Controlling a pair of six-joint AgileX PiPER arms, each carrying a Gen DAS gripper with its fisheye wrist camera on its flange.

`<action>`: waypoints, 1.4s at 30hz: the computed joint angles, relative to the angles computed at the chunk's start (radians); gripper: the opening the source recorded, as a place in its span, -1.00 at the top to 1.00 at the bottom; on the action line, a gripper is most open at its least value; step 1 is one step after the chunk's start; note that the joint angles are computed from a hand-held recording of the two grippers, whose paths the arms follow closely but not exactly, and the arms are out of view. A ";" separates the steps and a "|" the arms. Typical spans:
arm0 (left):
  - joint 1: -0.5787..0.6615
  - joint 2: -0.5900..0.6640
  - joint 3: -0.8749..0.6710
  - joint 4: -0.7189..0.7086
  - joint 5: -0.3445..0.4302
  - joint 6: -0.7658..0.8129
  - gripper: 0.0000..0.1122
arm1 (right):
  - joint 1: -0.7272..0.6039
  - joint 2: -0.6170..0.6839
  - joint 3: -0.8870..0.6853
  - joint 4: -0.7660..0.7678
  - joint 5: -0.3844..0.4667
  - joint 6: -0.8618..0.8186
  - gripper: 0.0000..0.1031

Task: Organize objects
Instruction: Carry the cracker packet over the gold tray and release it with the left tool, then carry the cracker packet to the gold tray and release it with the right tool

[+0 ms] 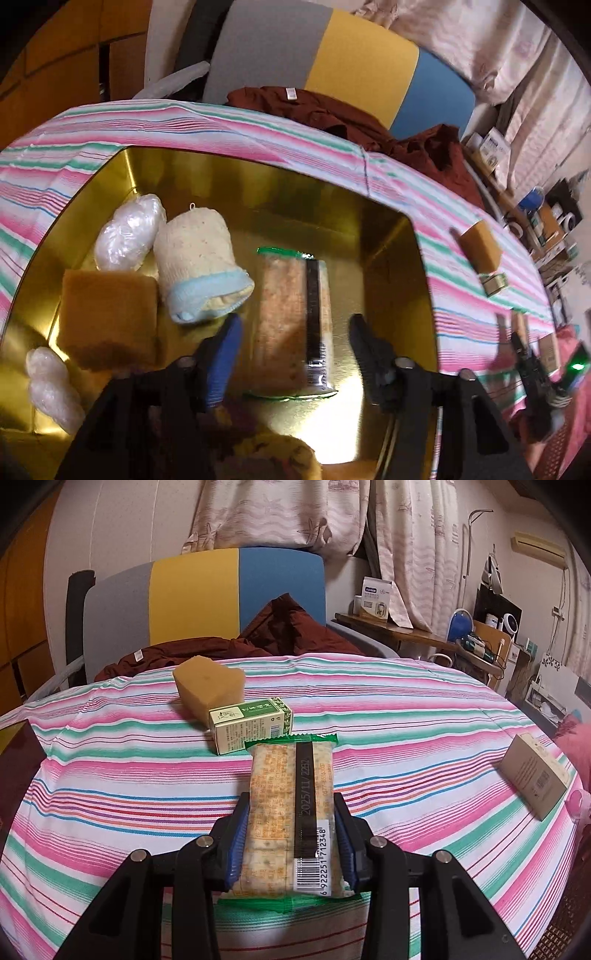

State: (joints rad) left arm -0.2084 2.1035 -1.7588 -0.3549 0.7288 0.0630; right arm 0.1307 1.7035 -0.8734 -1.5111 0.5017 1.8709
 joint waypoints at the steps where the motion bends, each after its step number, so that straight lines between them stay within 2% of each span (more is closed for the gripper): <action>1: 0.005 -0.017 0.025 -0.027 -0.015 0.020 -0.22 | 0.001 0.001 -0.001 0.001 0.002 -0.001 0.20; 7: -0.010 -0.142 0.200 -0.051 -0.151 0.070 -0.29 | 0.006 0.000 0.001 -0.007 0.010 0.007 0.20; 12: -0.018 -0.268 0.394 -0.102 -0.311 0.157 -0.56 | 0.016 -0.002 0.005 -0.022 0.024 0.021 0.20; 15: -0.032 -0.345 0.507 -0.134 -0.392 0.219 -0.75 | 0.013 -0.004 0.002 -0.020 -0.006 -0.011 0.20; 18: -0.029 -0.392 0.575 -0.230 -0.416 0.334 -0.80 | 0.019 0.000 -0.015 0.047 -0.028 -0.099 0.20; 23: -0.008 -0.425 0.623 -0.285 -0.418 0.400 -0.83 | 0.034 -0.039 -0.013 0.161 -0.108 -0.184 0.20; 26: 0.013 -0.438 0.648 -0.346 -0.419 0.452 -0.83 | 0.049 -0.073 -0.017 0.308 -0.181 -0.266 0.20; 30: 0.051 -0.463 0.692 -0.494 -0.406 0.586 -0.83 | 0.104 -0.088 -0.065 0.527 -0.205 -0.436 0.20; 34: 0.049 -0.499 0.746 -0.520 -0.449 0.640 -0.83 | 0.178 -0.090 -0.132 0.687 -0.218 -0.558 0.20; 38: 0.053 -0.536 0.795 -0.626 -0.482 0.768 -0.83 | 0.253 -0.063 -0.226 0.857 -0.217 -0.708 0.21; 40: 0.052 -0.546 0.806 -0.630 -0.502 0.782 -0.83 | 0.289 -0.023 -0.300 0.986 -0.201 -0.821 0.21; 42: 0.050 -0.552 0.806 -0.549 -0.523 0.705 -0.83 | 0.323 0.029 -0.383 1.086 -0.169 -0.900 0.21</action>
